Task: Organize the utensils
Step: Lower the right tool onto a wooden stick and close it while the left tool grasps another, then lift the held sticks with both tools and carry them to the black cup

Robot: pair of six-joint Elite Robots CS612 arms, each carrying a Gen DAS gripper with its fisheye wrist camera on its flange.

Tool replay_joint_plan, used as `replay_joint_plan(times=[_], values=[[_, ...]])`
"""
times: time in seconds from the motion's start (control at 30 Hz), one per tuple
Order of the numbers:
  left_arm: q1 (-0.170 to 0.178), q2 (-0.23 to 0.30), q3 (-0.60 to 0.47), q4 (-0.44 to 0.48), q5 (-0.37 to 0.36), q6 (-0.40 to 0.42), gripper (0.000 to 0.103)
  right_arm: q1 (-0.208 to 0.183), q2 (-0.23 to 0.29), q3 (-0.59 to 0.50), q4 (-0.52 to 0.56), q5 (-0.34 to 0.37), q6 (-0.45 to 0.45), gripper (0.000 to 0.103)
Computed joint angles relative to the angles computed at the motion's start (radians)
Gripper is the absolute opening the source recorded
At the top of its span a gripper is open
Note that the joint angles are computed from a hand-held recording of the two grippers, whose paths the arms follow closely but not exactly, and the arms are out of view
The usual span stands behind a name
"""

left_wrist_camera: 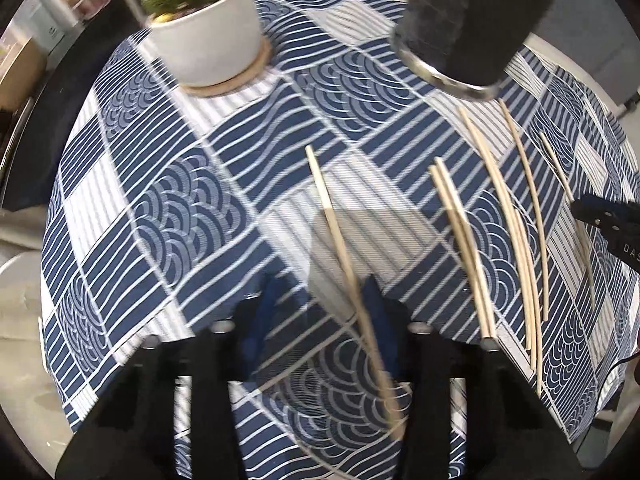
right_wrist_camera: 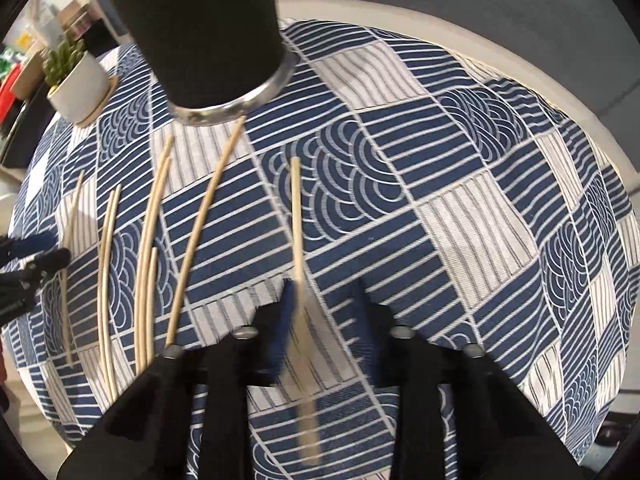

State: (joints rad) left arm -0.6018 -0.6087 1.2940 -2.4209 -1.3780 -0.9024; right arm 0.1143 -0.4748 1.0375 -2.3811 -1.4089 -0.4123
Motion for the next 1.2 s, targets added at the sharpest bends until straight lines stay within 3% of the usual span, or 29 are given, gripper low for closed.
replay_joint_plan(times=[0.03,0.1,0.33,0.57,0.83,0.87,1.03,1.2], values=[[0.004,-0.005,0.008,-0.002,-0.004,-0.009,0.027,0.000,0.003,-0.008,0.008,-0.004,0.004,0.013],[0.007,-0.013,0.021,-0.003,-0.008,-0.024,0.020,-0.004,0.005,-0.014,0.018,-0.009,0.005,0.008],[0.001,-0.041,0.074,-0.004,0.003,-0.072,0.017,-0.021,-0.008,0.012,0.016,-0.029,0.000,0.005],[-0.011,-0.087,0.166,-0.047,-0.017,-0.140,0.006,-0.054,-0.040,0.079,-0.007,-0.026,0.024,0.005],[-0.028,-0.130,0.248,-0.097,-0.036,-0.203,0.005,-0.097,-0.086,0.167,-0.046,0.003,0.044,0.005],[-0.050,-0.149,0.290,-0.123,-0.028,-0.231,0.005,-0.103,-0.093,0.181,-0.058,0.009,0.044,0.005],[-0.079,-0.200,0.360,-0.185,0.013,-0.258,0.005,-0.127,-0.142,0.275,-0.142,0.054,0.045,0.005],[-0.089,-0.243,0.371,-0.183,0.069,-0.256,0.005,-0.145,-0.184,0.333,-0.204,0.092,0.041,0.005]])
